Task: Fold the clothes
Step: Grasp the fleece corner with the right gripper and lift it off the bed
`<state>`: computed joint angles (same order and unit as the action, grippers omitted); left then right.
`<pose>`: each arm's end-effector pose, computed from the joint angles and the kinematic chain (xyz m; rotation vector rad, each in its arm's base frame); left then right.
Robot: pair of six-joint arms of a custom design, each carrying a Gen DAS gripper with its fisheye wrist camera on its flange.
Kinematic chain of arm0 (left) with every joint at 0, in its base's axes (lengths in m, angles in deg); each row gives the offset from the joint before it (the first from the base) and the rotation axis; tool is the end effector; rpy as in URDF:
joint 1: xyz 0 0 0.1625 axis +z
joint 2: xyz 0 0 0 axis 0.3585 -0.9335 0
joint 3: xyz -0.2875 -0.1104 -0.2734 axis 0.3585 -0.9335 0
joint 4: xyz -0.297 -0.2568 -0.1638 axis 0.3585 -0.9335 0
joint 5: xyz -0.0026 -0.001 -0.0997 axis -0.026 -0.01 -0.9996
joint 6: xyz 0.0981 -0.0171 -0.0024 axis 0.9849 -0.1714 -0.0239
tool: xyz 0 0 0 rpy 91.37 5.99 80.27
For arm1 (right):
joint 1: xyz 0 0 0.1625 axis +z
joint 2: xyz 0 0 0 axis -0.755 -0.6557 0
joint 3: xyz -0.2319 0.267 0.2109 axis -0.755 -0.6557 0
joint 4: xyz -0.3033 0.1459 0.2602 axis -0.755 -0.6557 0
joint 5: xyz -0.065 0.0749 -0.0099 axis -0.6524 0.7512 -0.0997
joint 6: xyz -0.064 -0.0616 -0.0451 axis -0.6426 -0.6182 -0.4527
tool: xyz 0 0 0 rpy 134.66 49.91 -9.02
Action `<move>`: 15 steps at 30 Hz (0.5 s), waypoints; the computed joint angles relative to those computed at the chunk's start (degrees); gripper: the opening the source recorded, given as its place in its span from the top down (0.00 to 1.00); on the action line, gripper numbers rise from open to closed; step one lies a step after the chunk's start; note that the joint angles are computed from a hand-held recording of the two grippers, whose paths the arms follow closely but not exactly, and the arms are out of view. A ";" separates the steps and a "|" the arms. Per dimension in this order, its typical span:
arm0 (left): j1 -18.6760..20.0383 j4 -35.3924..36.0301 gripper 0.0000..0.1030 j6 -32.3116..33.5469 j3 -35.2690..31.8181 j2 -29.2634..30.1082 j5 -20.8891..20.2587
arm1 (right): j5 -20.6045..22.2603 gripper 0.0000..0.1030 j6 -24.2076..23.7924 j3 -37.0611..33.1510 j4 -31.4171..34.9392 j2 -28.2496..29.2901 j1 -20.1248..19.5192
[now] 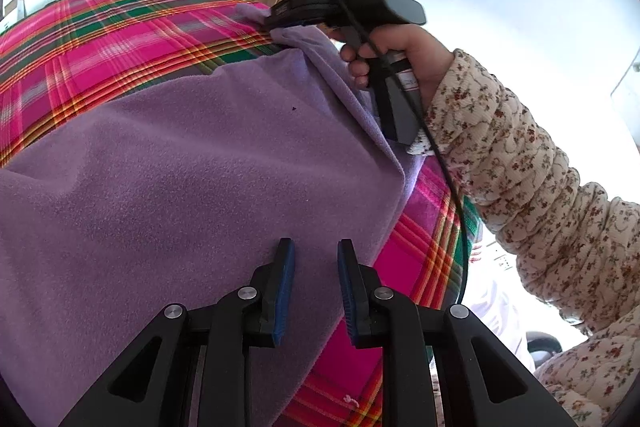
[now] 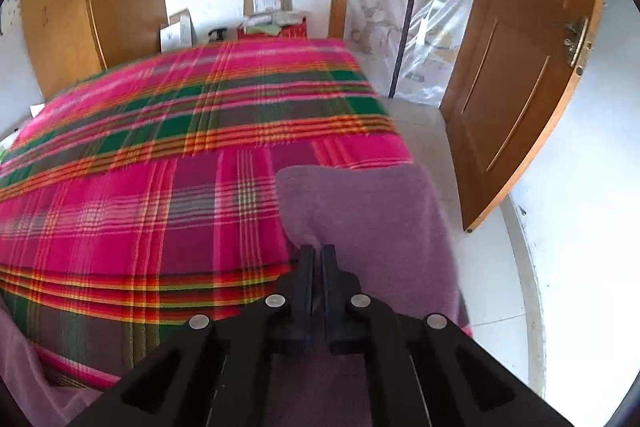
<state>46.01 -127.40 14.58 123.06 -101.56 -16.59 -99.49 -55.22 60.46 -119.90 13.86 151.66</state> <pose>-0.0944 -0.6268 0.1692 0.7530 2.7928 -0.4846 0.2593 -0.8188 0.0578 0.5993 -2.2597 0.7105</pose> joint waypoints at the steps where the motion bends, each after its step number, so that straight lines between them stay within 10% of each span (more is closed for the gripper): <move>1: -0.04 -0.02 0.78 -0.07 -0.06 0.08 0.12 | 0.64 0.96 0.44 1.24 -1.28 -0.96 -0.11; 15: -1.03 -0.26 0.78 -0.68 0.26 0.19 2.72 | 4.78 0.96 4.74 20.58 -18.36 -15.30 -1.18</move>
